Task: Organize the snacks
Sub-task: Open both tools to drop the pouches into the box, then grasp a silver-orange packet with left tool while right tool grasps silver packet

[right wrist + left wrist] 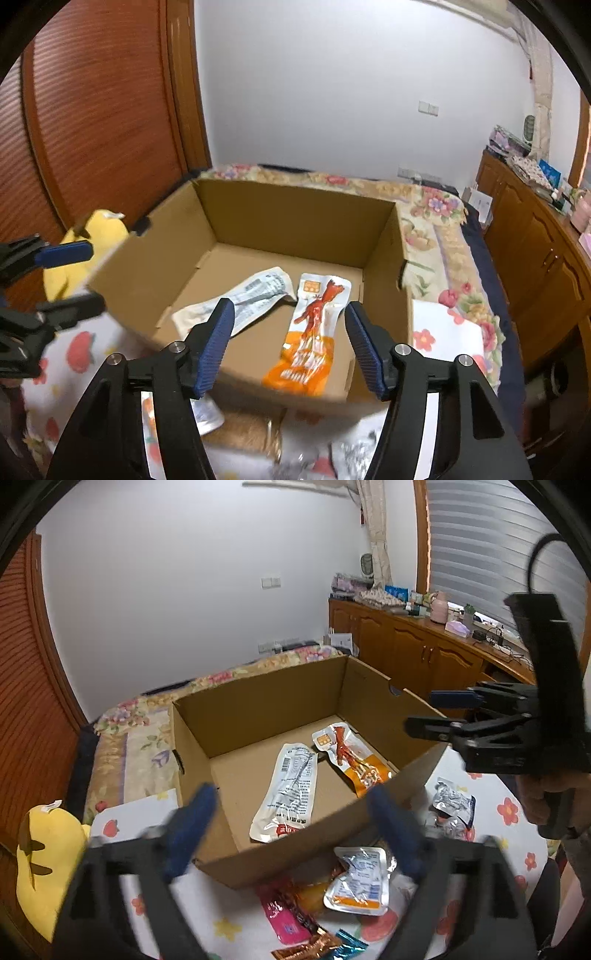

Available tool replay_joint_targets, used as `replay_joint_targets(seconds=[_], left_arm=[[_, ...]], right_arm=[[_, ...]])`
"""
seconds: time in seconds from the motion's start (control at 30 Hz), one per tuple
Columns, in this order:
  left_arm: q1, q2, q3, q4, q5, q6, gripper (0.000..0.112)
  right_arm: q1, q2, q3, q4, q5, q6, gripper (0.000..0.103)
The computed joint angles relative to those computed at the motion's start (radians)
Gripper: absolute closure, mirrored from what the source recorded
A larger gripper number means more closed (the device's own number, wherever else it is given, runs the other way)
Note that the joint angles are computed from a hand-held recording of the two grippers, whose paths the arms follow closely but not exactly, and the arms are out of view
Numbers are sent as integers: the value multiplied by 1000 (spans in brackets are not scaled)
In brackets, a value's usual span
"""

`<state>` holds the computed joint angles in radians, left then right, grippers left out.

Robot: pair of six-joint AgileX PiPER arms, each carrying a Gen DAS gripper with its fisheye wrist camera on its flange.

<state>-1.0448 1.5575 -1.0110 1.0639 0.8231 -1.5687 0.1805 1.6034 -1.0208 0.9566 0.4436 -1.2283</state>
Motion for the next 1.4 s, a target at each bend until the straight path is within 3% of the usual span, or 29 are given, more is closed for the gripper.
replay_joint_targets(seconds=[0.1, 0.27, 0.57, 0.8, 1.03, 1.4], left_arm=[[-59, -7, 11, 18, 38, -46, 17], [-143, 4, 20, 11, 88, -133, 13], [-300, 22, 26, 22, 161, -237, 10], [-362, 75, -9, 12, 252, -261, 10], [-344, 86, 46, 31, 150, -341, 10], [-253, 112, 89, 60, -31, -362, 10]], right_arm=[[-48, -89, 88, 84, 41, -94, 35], [-149, -203, 231, 187, 117, -228, 18], [-320, -264, 367, 212, 190, -374, 16], [-390, -232, 435, 266, 183, -519, 17], [-406, -80, 412, 362, 118, -656, 17], [-402, 189, 243, 363, 83, -655, 23]])
